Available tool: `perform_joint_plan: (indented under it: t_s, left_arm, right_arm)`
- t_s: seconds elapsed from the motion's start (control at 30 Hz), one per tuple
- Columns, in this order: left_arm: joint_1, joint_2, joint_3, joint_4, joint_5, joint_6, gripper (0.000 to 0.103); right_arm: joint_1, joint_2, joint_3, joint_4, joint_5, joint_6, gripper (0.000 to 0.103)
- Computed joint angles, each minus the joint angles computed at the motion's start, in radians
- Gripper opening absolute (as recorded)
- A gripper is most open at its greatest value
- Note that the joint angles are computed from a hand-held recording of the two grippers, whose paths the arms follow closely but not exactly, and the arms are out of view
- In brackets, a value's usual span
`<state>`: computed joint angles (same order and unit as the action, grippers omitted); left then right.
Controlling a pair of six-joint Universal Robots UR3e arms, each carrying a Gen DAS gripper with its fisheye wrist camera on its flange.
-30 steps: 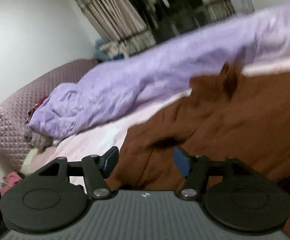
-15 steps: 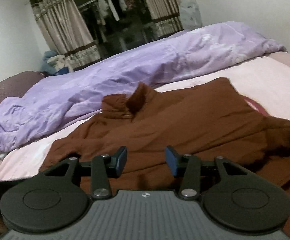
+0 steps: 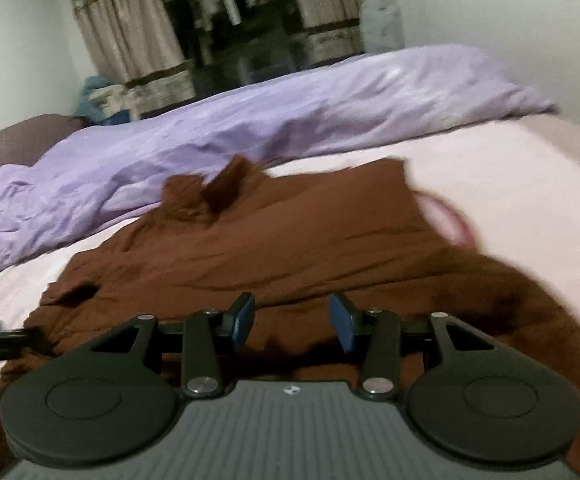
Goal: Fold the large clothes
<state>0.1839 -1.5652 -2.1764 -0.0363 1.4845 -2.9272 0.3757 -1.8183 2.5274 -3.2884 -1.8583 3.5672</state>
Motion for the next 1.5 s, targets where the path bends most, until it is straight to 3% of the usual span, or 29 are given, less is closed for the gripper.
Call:
perform_joint_plan:
  t_s: [0.07,0.13,0.2,0.23,0.33,0.43,0.57,0.63,0.67,0.73,0.97,1.1,1.17,1.23,1.3,1.4,1.5]
  left_arm:
    - [0.071,0.149,-0.129,0.003,-0.112,0.010,0.094]
    - [0.066,0.175,-0.174,0.060,-0.157,0.015,0.094]
    - [-0.024,0.065,-0.131,0.202,-0.084,-0.032,0.094]
    - [-0.066,0.000,-0.063,0.213,-0.062,-0.050,0.094]
    - [-0.143,-0.199,0.128,0.262,-0.047,-0.075,0.094]
    - [-0.249,-0.413,0.406,0.117,0.131,-0.081,0.094]
    - [-0.294,-0.619,0.665,-0.109,0.252,-0.112,0.097]
    - [-0.309,-0.676,0.638,0.006,0.298,-0.096,0.103]
    - [-0.320,-0.703,0.620,0.090,0.322,-0.078,0.103]
    - [-0.327,-0.729,0.616,0.142,0.339,-0.062,0.103]
    - [-0.318,-0.696,0.526,0.232,0.333,-0.062,0.103]
    - [-0.307,-0.614,0.511,0.144,0.301,-0.013,0.103]
    - [-0.283,-0.568,0.495,0.178,0.276,0.032,0.103]
    - [-0.238,-0.549,0.509,0.196,0.213,0.044,0.103]
    - [-0.202,-0.570,0.561,0.149,0.178,0.029,0.103]
    - [-0.168,-0.652,0.655,0.023,0.180,-0.003,0.103]
    - [-0.121,-0.684,0.652,0.018,0.093,-0.048,0.103]
  right_arm:
    - [0.040,-0.077,0.041,0.008,-0.014,-0.002,0.052]
    - [0.111,-0.040,0.027,-0.036,-0.064,0.012,0.048]
    - [0.163,0.089,-0.040,-0.143,-0.117,0.012,0.044]
    - [0.164,0.145,-0.092,-0.159,-0.119,0.008,0.044]
    - [0.110,0.305,-0.264,-0.154,-0.020,-0.037,0.035]
    - [0.063,0.447,-0.426,-0.055,0.038,-0.041,0.033]
    - [0.009,0.587,-0.476,-0.019,0.097,-0.079,0.032]
    - [0.020,0.665,-0.441,-0.187,0.077,-0.130,0.032]
    - [0.033,0.663,-0.440,-0.186,0.058,-0.121,0.032]
    - [0.054,0.659,-0.446,-0.170,0.027,-0.109,0.032]
    - [0.098,0.713,-0.429,-0.283,-0.048,-0.100,0.033]
    - [0.073,0.624,-0.414,-0.246,-0.006,-0.114,0.033]
    - [0.057,0.542,-0.408,-0.196,-0.002,-0.169,0.033]
    - [0.064,0.526,-0.423,-0.213,-0.095,-0.251,0.033]
    - [0.038,0.544,-0.437,-0.238,-0.160,-0.289,0.033]
    - [-0.094,0.535,-0.393,-0.180,-0.052,-0.231,0.033]
    - [-0.122,0.628,-0.413,-0.169,-0.081,-0.225,0.035]
